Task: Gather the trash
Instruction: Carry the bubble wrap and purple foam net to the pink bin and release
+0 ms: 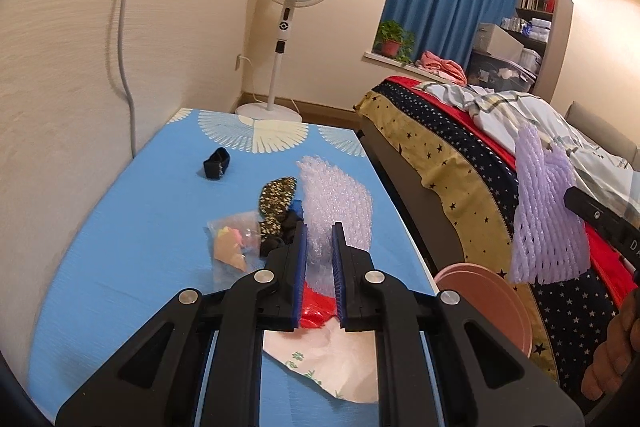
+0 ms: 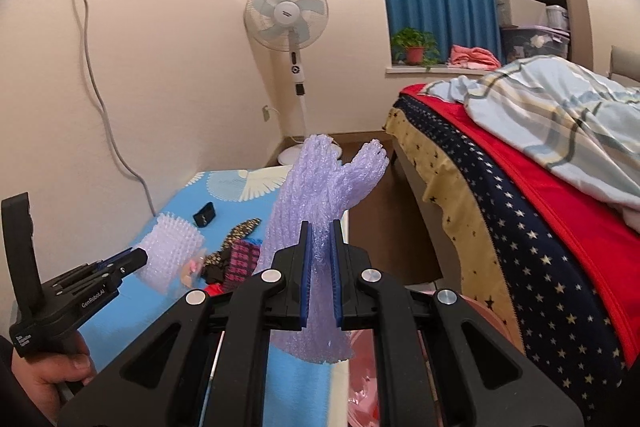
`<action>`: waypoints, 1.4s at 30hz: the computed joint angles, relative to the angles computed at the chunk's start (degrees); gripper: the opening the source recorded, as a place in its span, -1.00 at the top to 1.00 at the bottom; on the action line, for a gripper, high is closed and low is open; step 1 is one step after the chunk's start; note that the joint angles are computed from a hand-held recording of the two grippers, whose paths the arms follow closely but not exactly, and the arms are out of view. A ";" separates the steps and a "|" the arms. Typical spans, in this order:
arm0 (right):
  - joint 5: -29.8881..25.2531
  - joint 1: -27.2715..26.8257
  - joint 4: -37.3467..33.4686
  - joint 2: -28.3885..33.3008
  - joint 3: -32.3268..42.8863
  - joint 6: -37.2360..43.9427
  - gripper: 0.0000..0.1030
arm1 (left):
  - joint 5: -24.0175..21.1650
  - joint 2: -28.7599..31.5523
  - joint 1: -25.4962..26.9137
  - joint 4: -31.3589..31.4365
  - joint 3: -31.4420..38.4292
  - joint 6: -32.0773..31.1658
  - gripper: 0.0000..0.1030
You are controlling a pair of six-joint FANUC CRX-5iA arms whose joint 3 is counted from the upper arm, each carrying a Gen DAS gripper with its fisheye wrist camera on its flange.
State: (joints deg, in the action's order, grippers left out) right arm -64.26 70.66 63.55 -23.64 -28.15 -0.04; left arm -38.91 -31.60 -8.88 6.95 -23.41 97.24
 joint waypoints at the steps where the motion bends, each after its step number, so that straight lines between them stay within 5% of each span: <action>1: -0.47 0.27 -0.12 -0.21 -0.19 -0.36 0.82 | 0.11 0.18 -0.30 -0.17 0.10 0.17 0.76; 33: -12.50 1.78 -1.95 -3.52 -3.26 -3.58 0.82 | 3.63 7.88 -11.39 -2.90 3.82 1.98 0.76; 42: -14.44 0.91 -4.33 -3.84 -3.07 -3.68 0.82 | 5.27 11.99 -14.33 0.77 4.09 -1.43 0.76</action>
